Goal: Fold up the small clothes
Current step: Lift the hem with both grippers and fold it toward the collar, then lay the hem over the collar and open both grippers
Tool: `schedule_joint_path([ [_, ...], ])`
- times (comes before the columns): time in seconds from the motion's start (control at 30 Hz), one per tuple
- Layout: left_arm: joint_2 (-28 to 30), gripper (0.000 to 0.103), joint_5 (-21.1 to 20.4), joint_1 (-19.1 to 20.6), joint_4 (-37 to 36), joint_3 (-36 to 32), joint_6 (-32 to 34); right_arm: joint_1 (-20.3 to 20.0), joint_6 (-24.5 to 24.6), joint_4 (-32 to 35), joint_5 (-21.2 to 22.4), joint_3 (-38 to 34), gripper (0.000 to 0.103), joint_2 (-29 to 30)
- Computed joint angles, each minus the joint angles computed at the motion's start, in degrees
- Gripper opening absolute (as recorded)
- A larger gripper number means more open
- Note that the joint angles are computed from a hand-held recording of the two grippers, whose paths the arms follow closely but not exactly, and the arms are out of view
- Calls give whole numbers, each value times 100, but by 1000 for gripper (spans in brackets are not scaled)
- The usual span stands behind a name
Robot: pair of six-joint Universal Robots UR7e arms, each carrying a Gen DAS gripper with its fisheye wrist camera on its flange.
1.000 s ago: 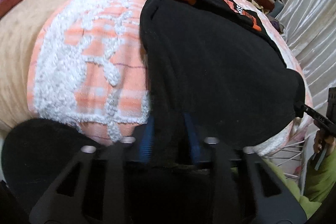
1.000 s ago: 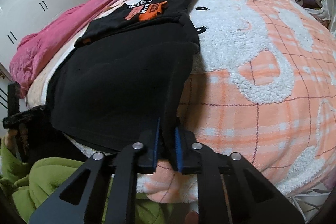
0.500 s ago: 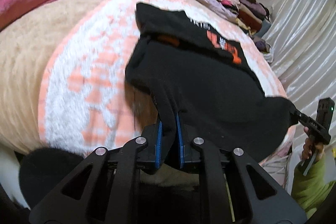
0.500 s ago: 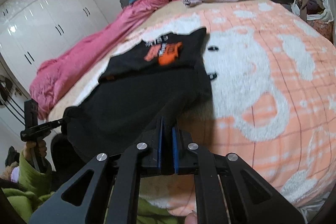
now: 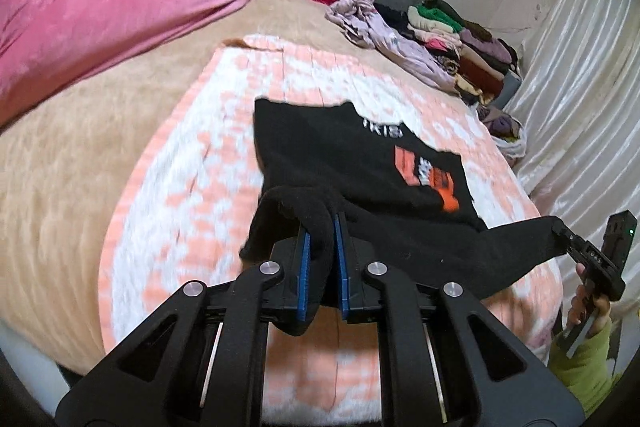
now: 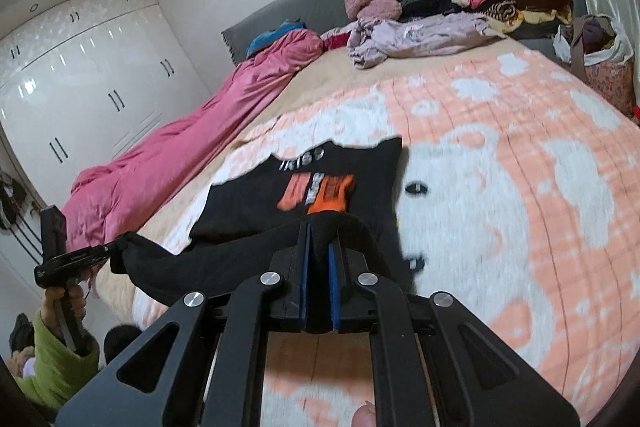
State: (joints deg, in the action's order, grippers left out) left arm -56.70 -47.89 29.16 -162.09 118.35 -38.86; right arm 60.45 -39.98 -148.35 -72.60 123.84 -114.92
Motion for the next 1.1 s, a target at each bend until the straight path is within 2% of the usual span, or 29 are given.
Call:
schedule_joint_path([
  [0.23, 377, 6, -58, 481, 30, -699, 238, 432, 351, -571, -418, -513, 7, 836],
  [0.57, 919, 6, -134, 1047, 112, -1485, 243, 910, 775, -888, -1249, -1444, 7, 2198],
  [0.87, 1390, 6, -142, 1361, 426, -2135, 339, 884, 1309, -795, -1876, -2042, 7, 3011],
  [1.1, 1572, 8, -270, 1586, 441, -2319, 347, 744, 1459, -630, -1861, -2187, 9, 3191],
])
